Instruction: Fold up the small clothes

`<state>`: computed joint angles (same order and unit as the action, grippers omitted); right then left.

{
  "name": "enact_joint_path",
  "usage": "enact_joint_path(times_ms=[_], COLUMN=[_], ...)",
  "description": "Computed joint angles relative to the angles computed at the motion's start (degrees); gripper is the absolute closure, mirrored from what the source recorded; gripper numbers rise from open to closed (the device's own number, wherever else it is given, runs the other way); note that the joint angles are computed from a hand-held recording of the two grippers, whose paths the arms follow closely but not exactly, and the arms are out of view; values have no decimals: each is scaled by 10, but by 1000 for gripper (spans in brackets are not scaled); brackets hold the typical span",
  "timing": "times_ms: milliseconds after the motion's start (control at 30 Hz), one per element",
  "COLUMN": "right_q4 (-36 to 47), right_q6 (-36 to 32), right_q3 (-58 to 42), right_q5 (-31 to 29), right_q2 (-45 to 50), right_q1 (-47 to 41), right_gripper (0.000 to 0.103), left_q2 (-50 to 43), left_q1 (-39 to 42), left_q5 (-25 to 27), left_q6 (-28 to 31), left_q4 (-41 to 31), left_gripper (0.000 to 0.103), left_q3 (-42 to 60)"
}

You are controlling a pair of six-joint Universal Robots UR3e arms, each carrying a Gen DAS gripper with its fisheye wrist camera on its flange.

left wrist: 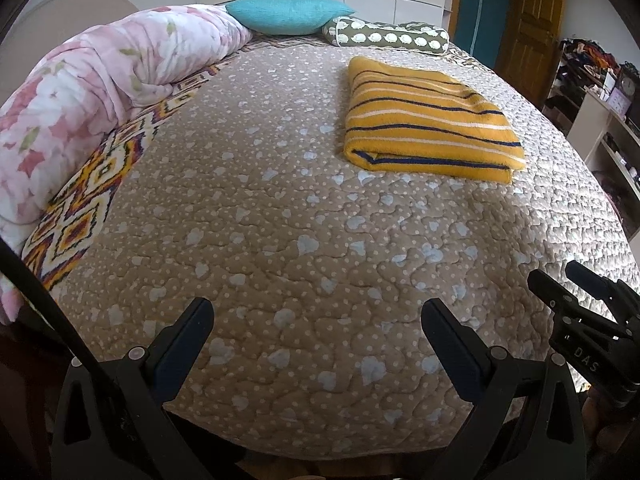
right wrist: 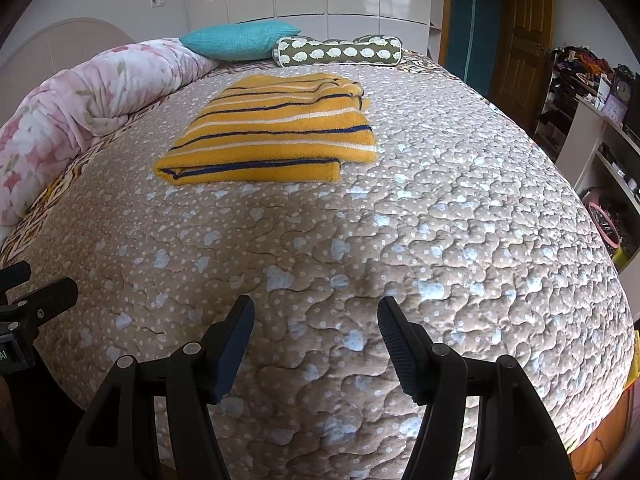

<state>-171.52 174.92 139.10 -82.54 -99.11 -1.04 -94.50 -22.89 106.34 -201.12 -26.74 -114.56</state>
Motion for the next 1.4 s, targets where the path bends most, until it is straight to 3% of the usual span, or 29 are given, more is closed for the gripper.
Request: enact_joint_path(times_ms=[1000, 1267, 1400], right_q4=[-29, -31, -16], right_q6=[-1, 2, 18], right_q3=[6, -75, -132], right_q5=[6, -18, -20], right_q2=[16, 71, 110], right_q1=[0, 34, 48], right_gripper=[30, 29, 29], left_q2=[-14, -42, -64], left_q1=[10, 34, 54], left_q5=[-26, -2, -16], left_q6=[4, 40, 57], left_q4=[6, 21, 15], left_gripper=[0, 0, 0], left_q3=[-3, 42, 77])
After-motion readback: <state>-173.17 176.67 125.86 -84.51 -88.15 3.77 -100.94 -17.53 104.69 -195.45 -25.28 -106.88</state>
